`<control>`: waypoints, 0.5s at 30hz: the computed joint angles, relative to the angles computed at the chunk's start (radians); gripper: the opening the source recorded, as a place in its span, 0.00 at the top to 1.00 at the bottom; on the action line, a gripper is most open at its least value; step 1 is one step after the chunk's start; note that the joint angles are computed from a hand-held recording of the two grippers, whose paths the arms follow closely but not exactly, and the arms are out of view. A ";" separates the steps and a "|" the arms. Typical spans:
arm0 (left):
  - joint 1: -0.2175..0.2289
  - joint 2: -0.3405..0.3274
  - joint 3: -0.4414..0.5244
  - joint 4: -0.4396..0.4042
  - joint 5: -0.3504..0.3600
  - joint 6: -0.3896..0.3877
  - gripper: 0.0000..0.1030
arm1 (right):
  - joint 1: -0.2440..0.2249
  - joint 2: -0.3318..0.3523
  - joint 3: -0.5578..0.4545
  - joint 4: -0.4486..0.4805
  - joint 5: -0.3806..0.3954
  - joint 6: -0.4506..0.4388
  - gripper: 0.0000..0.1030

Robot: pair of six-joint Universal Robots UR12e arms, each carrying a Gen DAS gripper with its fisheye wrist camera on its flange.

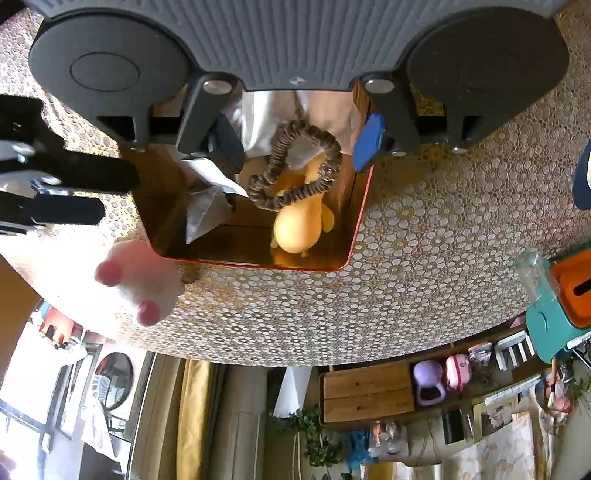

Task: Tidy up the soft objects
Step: 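Move both open tools back to the remaining pile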

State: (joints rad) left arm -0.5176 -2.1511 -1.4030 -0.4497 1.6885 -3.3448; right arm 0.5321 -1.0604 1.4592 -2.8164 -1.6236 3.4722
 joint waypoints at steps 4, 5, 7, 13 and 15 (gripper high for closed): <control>-0.010 0.025 -0.028 0.034 0.003 0.013 0.37 | 0.004 -0.049 0.064 -0.049 0.001 0.005 0.44; -0.014 0.031 -0.034 0.043 0.004 0.020 0.37 | 0.006 -0.059 0.077 -0.060 -0.003 0.002 0.43; -0.022 0.041 -0.044 0.058 0.015 0.035 0.37 | 0.012 -0.086 0.106 -0.065 -0.026 -0.007 0.42; -0.048 0.067 -0.067 0.109 -0.008 0.054 0.37 | 0.012 -0.158 0.201 -0.133 -0.067 0.022 0.38; -0.060 0.070 -0.069 0.127 -0.013 0.056 0.31 | 0.014 -0.180 0.231 -0.151 -0.095 0.041 0.33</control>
State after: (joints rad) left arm -0.5775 -2.0809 -1.4719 -0.3231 1.6759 -3.2892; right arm 0.5458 -1.2408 1.6901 -2.9671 -1.7186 3.5137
